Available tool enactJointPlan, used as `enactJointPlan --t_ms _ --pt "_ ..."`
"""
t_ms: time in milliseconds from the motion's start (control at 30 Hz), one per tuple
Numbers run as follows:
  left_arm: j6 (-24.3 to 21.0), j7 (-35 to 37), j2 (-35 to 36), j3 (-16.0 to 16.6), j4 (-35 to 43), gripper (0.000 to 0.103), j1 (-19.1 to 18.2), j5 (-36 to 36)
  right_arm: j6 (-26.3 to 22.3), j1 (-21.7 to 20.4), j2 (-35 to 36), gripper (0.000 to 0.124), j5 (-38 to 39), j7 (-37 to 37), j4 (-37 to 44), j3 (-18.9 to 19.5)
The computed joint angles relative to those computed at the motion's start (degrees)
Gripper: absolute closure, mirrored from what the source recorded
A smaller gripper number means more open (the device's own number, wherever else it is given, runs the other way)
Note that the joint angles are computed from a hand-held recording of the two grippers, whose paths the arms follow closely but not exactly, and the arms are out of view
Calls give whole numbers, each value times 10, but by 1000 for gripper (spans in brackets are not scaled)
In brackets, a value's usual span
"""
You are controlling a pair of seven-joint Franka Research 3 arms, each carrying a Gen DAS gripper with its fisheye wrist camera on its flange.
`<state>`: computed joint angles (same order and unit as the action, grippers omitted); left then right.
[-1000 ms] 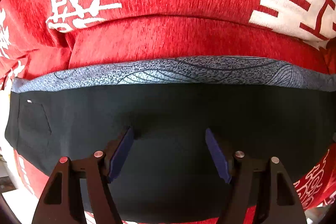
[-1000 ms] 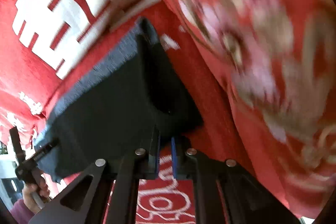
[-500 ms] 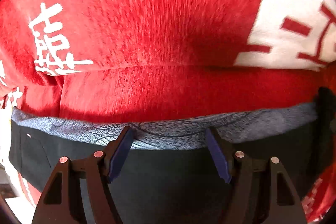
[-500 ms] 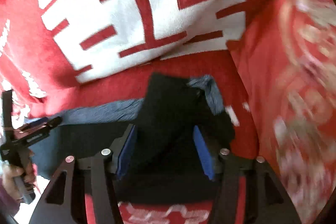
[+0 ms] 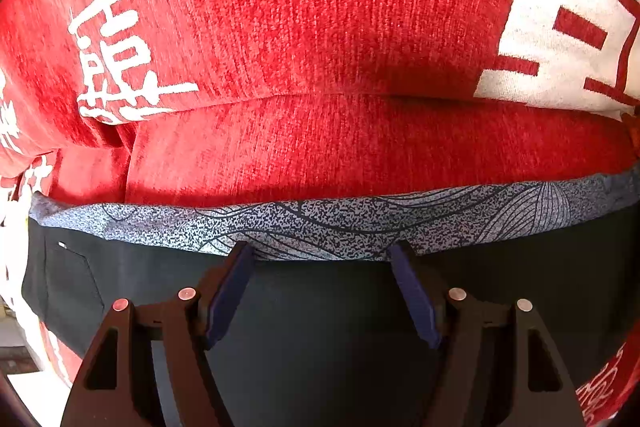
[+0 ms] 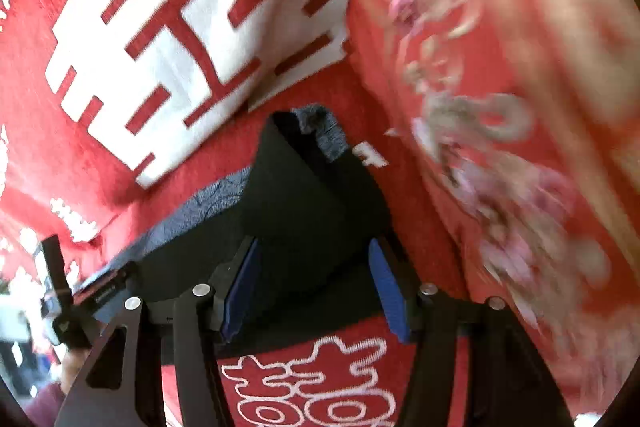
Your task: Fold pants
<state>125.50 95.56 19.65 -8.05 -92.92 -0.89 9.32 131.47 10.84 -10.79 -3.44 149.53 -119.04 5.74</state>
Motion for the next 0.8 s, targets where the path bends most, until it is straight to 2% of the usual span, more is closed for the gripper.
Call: enactJointPlan --t_ms 100,167,267,300,333,367,400,500,567,600,667,733,800 --pt "-2 -2 -6 -2 -6 30 1 -7 -27 4 14 64 -90 -1 46 22" --pt "-1 0 -6 -1 -6 30 1 -7 -40 4 35 58 -129 -29 74 16" --pt "6 11 3 0 -2 30 8 -11 -17 0 74 58 -66 -124 99 -20" --pt "5 14 5 0 0 30 10 -13 -33 -3 96 58 -22 -174 117 -32" --pt "6 18 8 0 1 30 12 -15 -48 -7 111 64 44 -217 124 -41" --pt "2 20 8 0 2 30 13 -17 -45 -12 116 106 105 -243 119 -47" --pt "-1 21 7 0 3 30 13 -19 -45 -13 107 114 138 -246 102 -51" --pt "-1 36 -2 -2 -8 30 20 -28 -115 -11 75 114 91 -244 80 -43" --pt "-4 51 -9 -3 -18 29 26 -40 -150 -8 64 114 95 -252 65 -40" --pt "-3 54 -17 -1 -29 22 26 -37 -164 -6 61 114 83 -251 62 -36" --pt "-4 59 -28 2 -41 21 26 -29 -159 -4 50 113 62 -229 52 -30" --pt "-9 62 -40 6 -50 21 30 -29 -153 -5 32 102 24 -167 47 -22" --pt "0 64 -48 11 -56 21 35 -29 -145 -5 17 98 -37 -114 51 -7"
